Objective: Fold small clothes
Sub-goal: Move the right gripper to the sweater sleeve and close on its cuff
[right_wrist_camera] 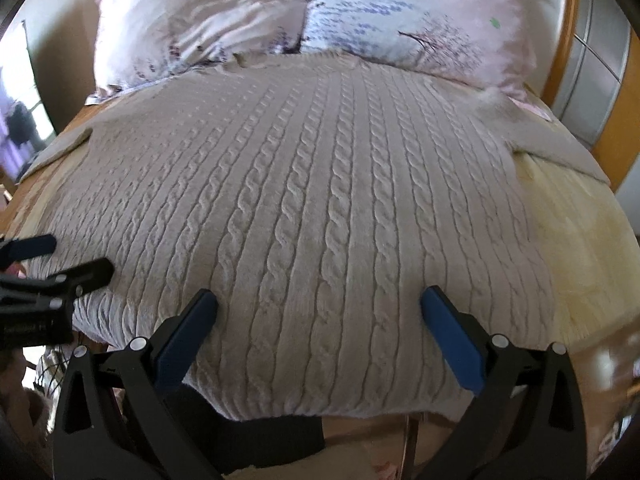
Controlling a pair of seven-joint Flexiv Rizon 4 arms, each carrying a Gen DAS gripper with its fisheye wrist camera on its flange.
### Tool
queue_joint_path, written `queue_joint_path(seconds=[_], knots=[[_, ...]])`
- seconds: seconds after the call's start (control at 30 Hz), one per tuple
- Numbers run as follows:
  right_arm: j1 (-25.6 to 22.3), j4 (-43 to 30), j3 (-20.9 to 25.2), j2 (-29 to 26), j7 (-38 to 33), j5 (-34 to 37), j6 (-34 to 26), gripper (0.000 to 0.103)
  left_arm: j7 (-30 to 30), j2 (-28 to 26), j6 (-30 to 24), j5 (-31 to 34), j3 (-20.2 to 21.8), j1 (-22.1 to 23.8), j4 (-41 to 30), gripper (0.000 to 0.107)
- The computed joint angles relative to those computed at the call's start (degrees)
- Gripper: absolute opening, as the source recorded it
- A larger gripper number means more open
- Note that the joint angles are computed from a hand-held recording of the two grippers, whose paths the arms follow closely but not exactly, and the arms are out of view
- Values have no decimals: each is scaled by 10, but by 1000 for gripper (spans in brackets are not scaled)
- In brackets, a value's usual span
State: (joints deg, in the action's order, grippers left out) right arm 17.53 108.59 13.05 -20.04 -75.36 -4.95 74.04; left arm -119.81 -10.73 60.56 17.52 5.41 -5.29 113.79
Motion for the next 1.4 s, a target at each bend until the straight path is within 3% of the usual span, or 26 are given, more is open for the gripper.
queue_joint_path(seconds=[0.13, 0.23, 0.33, 0.37, 0.43, 0.5, 0.57, 0.63, 0.8, 0.97, 1.17, 1.4], knots=[[-29, -29, 28, -13, -40, 44, -8, 102, 0, -13, 14, 18, 4, 0, -17, 101], [-45, -60, 21, -22, -31, 77, 1, 99, 24, -23, 43, -4, 1, 11, -18, 101], [-69, -103, 7, -38, -1, 105, 3, 96, 115, -31, 113, -110, -31, 48, 10, 101], [-79, -121, 5, -47, 5, 114, -3, 92, 177, -32, 154, -183, -63, 75, 34, 101], [-97, -163, -6, -69, 28, 127, -22, 80, 245, -36, 198, -265, -99, 99, 50, 101], [-112, -213, -20, -99, 63, 137, -47, 74, 255, -45, 210, -266, -82, 84, 34, 101], [-131, -260, -20, -129, 89, 152, -75, 67, 245, -53, 198, -239, -42, 52, 7, 101], [-155, -317, -18, -167, 129, 180, -115, 56, 253, -61, 178, -232, -28, 45, -18, 101], [-164, -386, -49, -226, 222, 181, -159, 48, 343, -73, 114, -342, -78, 91, -41, 101], [-183, -424, -43, -261, 279, 186, -184, 48, 379, -92, 92, -413, -86, 99, -61, 101], [-193, -435, -37, -277, 287, 186, -161, 43, 387, -102, 128, -407, -74, 88, -71, 101], [-199, -428, -28, -286, 286, 190, -118, 29, 439, -110, 125, -454, -102, 104, -80, 101]])
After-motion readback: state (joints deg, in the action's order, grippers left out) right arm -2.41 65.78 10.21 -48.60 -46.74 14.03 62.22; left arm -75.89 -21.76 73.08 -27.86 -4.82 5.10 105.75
